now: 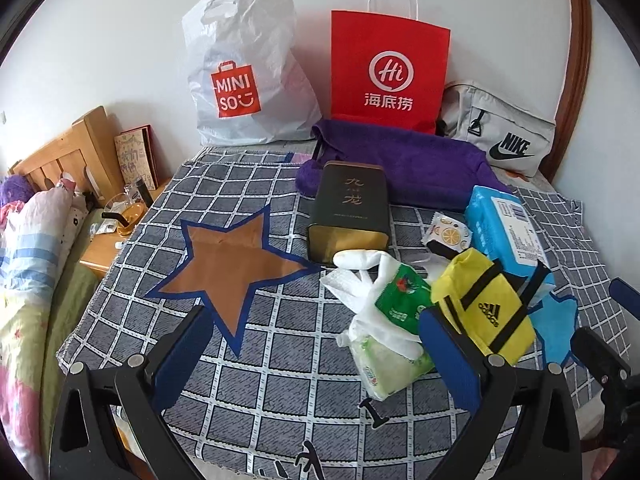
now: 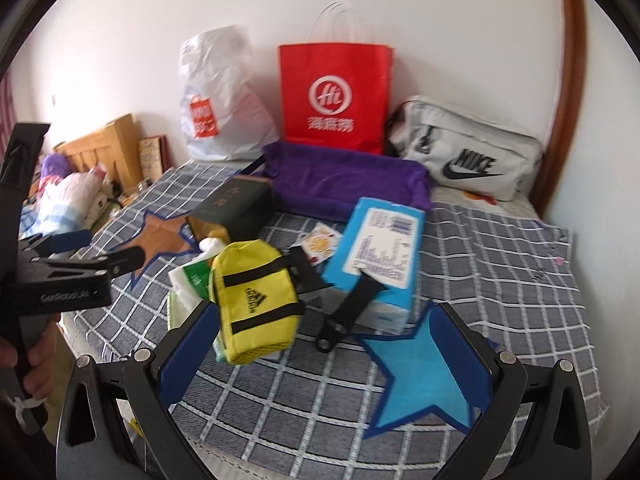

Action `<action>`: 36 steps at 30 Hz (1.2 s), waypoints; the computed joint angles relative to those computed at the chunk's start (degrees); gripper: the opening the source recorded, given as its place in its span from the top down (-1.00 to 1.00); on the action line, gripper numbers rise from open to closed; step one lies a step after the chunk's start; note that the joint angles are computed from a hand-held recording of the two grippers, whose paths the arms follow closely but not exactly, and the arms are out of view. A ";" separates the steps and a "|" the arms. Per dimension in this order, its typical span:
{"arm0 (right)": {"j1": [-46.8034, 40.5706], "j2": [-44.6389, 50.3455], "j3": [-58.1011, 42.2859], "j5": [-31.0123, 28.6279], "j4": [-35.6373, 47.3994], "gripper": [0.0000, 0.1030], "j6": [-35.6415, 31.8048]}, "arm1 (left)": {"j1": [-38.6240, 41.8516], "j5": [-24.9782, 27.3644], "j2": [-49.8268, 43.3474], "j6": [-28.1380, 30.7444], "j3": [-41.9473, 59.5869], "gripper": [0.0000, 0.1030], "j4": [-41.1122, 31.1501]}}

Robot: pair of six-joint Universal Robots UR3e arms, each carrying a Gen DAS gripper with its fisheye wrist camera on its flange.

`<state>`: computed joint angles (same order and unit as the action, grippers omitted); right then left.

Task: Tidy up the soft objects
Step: 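Grasp the yellow adidas pouch with the right tool while the left tool grasps the pale green packet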

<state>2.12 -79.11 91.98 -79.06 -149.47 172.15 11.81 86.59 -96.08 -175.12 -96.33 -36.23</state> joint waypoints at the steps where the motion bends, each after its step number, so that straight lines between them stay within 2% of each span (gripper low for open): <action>1: 0.65 1.23 -0.89 0.22 0.17 -1.00 -0.14 | 0.40 0.08 -0.58 -0.05 -0.06 -1.00 0.18; 4: 1.86 5.40 -3.51 1.62 0.12 -0.99 -0.48 | 1.84 0.22 -2.26 -0.24 0.12 -1.00 0.28; 10: 4.46 13.21 -11.33 0.83 3.56 -0.99 -0.24 | 3.13 1.87 -6.22 -0.38 1.74 -1.00 0.45; 18: 8.62 21.65 -21.58 -4.22 10.35 -0.99 -0.54 | 5.35 -2.04 -8.56 0.31 2.08 -1.00 0.61; 20: 8.97 21.91 -21.77 -4.59 9.95 -0.89 0.00 | 5.60 -2.79 -8.96 0.65 2.20 -1.00 0.32; 21: 9.04 21.74 -21.56 -4.46 9.76 -0.67 -0.13 | 5.76 -3.32 -8.95 0.87 2.02 -1.00 0.34; 22: 9.12 21.79 -21.89 -4.37 10.30 -0.57 -0.56 | 6.01 -3.84 -8.83 1.10 1.77 -1.00 0.32; 28: 9.04 18.95 -18.72 -4.74 9.66 -0.48 -2.20 | 7.53 -6.52 -7.27 1.76 -0.30 -1.00 0.62; 33: 5.89 13.01 -12.28 1.84 7.87 -0.48 -1.48 | 7.78 -7.78 -6.46 1.38 -1.77 -1.00 1.28; 36: 4.27 9.78 -8.05 3.74 5.57 -0.48 -0.94 | 7.47 -9.45 -5.67 1.77 -2.84 -1.00 1.73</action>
<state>6.39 -69.33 83.93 -75.31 -143.90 171.21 19.28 77.14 -101.76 -173.35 -99.16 -34.50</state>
